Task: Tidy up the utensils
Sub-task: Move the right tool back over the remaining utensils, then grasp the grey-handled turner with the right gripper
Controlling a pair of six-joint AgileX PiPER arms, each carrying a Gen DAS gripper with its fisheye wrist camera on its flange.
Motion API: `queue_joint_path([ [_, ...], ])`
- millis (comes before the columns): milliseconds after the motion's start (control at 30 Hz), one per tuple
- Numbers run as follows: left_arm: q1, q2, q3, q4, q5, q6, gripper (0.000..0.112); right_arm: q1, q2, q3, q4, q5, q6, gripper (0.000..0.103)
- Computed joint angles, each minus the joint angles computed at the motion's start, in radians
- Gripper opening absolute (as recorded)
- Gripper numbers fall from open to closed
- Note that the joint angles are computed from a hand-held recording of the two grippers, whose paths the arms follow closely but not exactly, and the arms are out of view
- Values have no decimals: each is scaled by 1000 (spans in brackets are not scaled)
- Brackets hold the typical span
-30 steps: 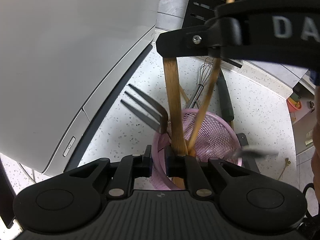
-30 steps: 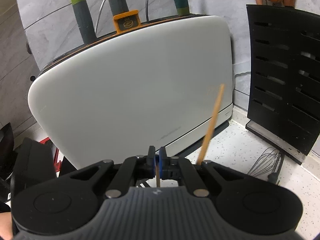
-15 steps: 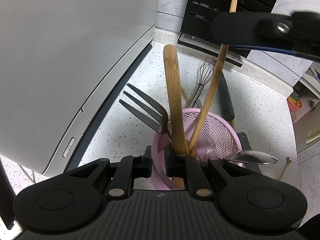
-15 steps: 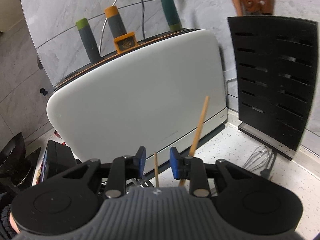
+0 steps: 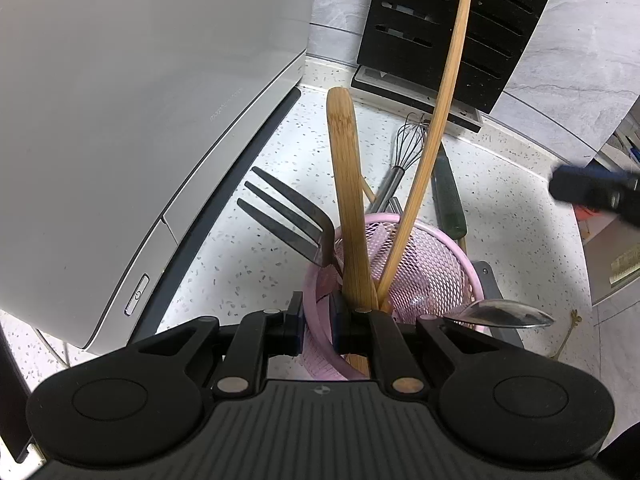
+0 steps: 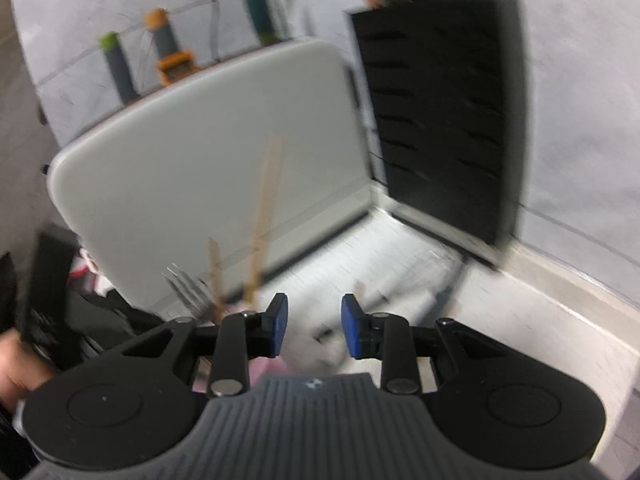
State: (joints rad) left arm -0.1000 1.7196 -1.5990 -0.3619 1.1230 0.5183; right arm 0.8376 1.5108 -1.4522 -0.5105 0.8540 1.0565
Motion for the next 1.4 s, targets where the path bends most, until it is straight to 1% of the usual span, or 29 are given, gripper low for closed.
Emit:
queue_joint_path([
  [100, -6, 0, 2, 7, -4, -5, 13, -3, -55, 102, -14, 24, 55, 34],
  [233, -13, 2, 2, 17, -7, -14, 13, -31, -89, 198, 12, 39, 93, 34],
  [467, -18, 1, 3, 21, -9, -21, 13, -16, -77, 265, 68, 32, 30, 35],
  [600, -21, 1, 3, 26, -12, -25, 13, -21, -58, 265, 104, 7, 7, 38],
  [767, -23, 0, 4, 28, -10, -27, 13, -10, -6, 235, 145, -7, -37, 38],
  [867, -22, 1, 3, 25, -9, -27, 13, 17, 30, 204, 147, 16, -54, 39],
  [967, -21, 1, 3, 23, -9, -26, 13, 51, 58, 177, 113, 54, -56, 40],
  [1033, -20, -1, 6, 23, -12, -23, 13, 62, 65, 172, 106, 63, -57, 43],
  [1200, -19, -4, 8, 20, -11, -22, 13, 80, 73, 172, 107, 92, -78, 43],
  [1267, -20, -4, 7, 22, -11, -23, 13, 87, 77, 162, 106, 119, -97, 43],
  [1300, -20, -4, 7, 23, -11, -24, 13, 86, 76, 157, 114, 129, -112, 42],
  [1333, -20, -4, 7, 23, -11, -24, 13, 86, 75, 154, 120, 139, -125, 37],
  [1400, -21, -4, 7, 24, -12, -24, 13, 82, 69, 152, 130, 153, -141, 32],
])
